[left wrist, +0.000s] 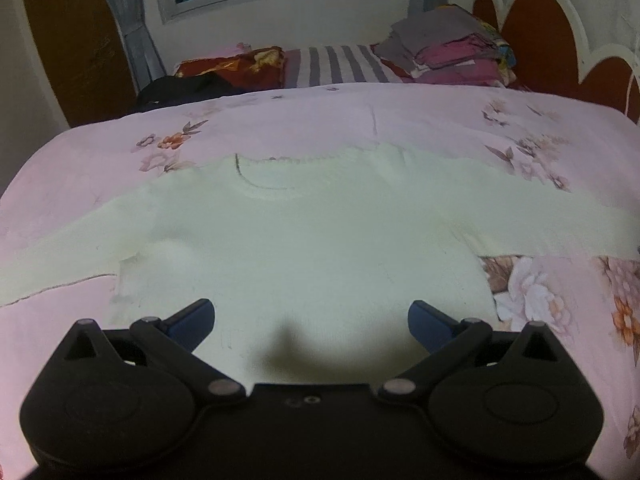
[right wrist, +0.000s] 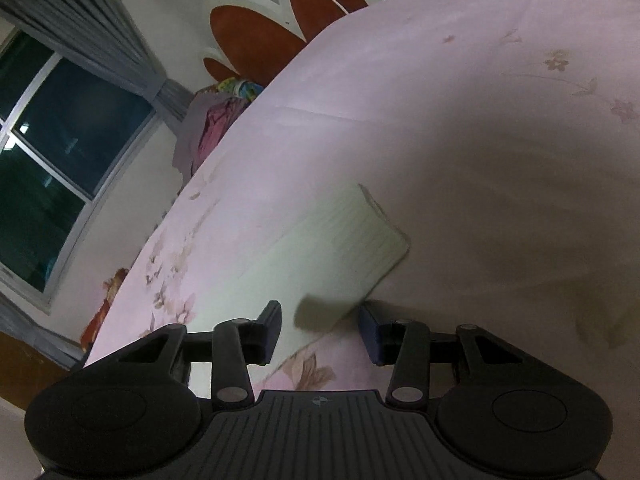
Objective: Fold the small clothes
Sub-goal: 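Grasp the sweater sleeve cuff with the right gripper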
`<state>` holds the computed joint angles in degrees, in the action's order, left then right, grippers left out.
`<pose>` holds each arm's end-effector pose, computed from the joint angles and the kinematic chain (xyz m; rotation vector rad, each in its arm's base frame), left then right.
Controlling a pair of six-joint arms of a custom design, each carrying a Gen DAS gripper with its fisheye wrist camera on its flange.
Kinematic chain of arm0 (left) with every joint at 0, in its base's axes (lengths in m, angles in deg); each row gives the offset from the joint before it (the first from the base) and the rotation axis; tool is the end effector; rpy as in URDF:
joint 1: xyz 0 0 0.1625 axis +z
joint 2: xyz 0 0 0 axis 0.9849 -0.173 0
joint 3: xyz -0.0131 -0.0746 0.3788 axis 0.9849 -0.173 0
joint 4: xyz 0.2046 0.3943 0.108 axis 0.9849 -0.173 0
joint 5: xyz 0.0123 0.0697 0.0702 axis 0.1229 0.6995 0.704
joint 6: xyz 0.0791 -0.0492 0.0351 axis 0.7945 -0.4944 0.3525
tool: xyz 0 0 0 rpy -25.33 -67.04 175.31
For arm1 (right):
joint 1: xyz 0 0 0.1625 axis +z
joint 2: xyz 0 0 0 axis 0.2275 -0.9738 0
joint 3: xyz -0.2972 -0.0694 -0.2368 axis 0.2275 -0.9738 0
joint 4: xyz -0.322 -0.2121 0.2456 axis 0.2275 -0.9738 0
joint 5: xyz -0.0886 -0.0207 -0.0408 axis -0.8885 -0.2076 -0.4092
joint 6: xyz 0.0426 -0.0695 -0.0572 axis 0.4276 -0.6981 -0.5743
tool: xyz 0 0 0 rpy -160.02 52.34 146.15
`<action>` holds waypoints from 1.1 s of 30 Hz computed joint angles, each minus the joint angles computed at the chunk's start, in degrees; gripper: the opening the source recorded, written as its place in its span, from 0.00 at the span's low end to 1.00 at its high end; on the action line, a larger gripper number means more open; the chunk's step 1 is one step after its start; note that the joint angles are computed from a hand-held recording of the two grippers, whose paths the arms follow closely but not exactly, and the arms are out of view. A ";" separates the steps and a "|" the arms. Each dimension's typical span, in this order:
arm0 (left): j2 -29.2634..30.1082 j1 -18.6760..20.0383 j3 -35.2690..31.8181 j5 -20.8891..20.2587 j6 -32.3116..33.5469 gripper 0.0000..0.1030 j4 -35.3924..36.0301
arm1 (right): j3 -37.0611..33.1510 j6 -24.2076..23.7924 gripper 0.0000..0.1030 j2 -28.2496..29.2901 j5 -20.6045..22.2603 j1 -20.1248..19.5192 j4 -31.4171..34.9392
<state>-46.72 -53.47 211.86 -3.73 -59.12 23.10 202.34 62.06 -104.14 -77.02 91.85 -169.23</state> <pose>-0.1085 -0.2962 0.3689 -0.0740 2.0101 -0.8706 0.2107 -0.4405 0.1348 -0.3194 -2.6511 1.2774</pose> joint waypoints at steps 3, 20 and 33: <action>-0.83 1.14 -0.64 0.79 -0.91 1.00 0.75 | -0.25 0.43 0.20 -0.44 -0.77 -0.19 1.36; -16.50 3.83 -3.77 4.67 2.81 1.00 10.33 | -8.15 -1.90 0.01 5.81 -9.80 6.97 4.43; -24.77 4.63 -12.12 2.77 4.83 0.98 22.17 | -31.22 -12.05 0.01 33.22 1.08 28.16 18.65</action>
